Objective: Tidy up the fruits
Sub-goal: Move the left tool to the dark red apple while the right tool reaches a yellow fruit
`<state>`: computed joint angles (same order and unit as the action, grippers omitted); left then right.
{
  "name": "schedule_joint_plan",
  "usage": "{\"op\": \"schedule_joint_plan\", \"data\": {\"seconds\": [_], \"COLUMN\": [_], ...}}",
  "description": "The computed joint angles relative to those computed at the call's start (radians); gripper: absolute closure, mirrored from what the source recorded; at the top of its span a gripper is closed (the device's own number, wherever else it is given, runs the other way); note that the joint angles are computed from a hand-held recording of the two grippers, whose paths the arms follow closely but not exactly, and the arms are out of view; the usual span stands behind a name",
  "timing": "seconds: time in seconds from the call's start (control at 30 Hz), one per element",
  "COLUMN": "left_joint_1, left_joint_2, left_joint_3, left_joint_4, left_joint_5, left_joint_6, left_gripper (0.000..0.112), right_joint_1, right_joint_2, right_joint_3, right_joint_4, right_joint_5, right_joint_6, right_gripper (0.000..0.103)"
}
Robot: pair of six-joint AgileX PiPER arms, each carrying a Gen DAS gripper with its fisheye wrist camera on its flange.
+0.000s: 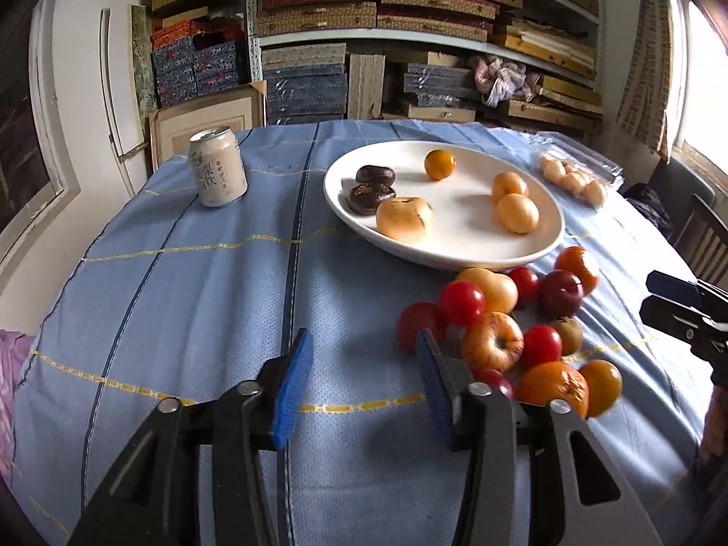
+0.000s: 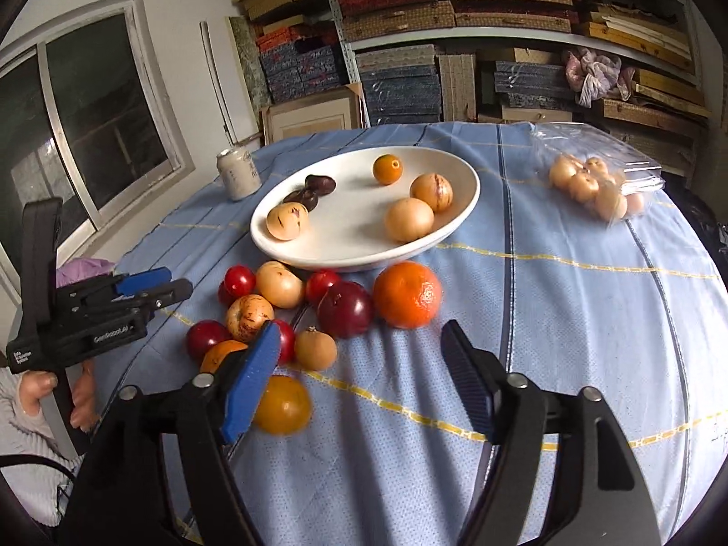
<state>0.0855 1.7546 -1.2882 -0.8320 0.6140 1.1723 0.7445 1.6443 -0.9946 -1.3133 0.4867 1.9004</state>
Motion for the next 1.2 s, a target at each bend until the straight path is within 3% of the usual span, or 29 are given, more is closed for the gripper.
{"op": "schedule_joint_plan", "data": {"seconds": [0.03,0.2,0.4,0.53,0.63,0.83,0.97,1.0,1.1,1.2], "left_joint_1": [0.002,0.000,-0.040,-0.011,-0.040,-0.076,-0.068,-0.067,-0.060,-0.064], "left_joint_2": [-0.006,-0.009,-0.028,-0.017,-0.032,-0.032,-0.006,0.003,0.015,0.016], "left_joint_3": [0.008,0.015,0.070,0.047,0.087,0.106,0.083,0.078,0.061,0.063], "left_joint_4": [-0.018,-0.059,-0.074,-0.093,-0.085,-0.002,0.005,0.009,0.014,0.020], "left_joint_5": [0.001,0.070,-0.016,0.080,0.018,-0.009,0.016,0.024,0.071,0.071], "left_joint_6": [0.022,0.101,0.150,0.148,0.182,0.155,0.137,0.131,0.132,0.131], "left_gripper": [0.053,0.051,0.047,0.046,0.043,0.041,0.040,0.042,0.063,0.064], "right_joint_1": [0.002,-0.041,-0.033,-0.025,-0.025,-0.026,-0.028,-0.027,-0.027,-0.029], "right_joint_2": [-0.002,-0.006,-0.008,0.000,0.002,0.001,0.001,0.001,0.001,0.004], "right_joint_3": [0.003,0.002,-0.008,-0.021,-0.024,-0.022,-0.020,-0.021,-0.022,-0.022], "right_joint_4": [-0.016,0.038,0.052,0.075,0.079,0.082,0.082,0.083,0.085,0.088], "right_joint_5": [0.007,-0.042,-0.042,-0.033,-0.034,-0.036,-0.039,-0.038,-0.037,-0.043], "right_joint_6": [0.017,-0.027,-0.056,-0.089,-0.093,-0.095,-0.095,-0.095,-0.097,-0.102], "right_gripper": [0.024,0.024,0.023,0.023,0.023,0.022,0.022,0.022,0.022,0.022]}}
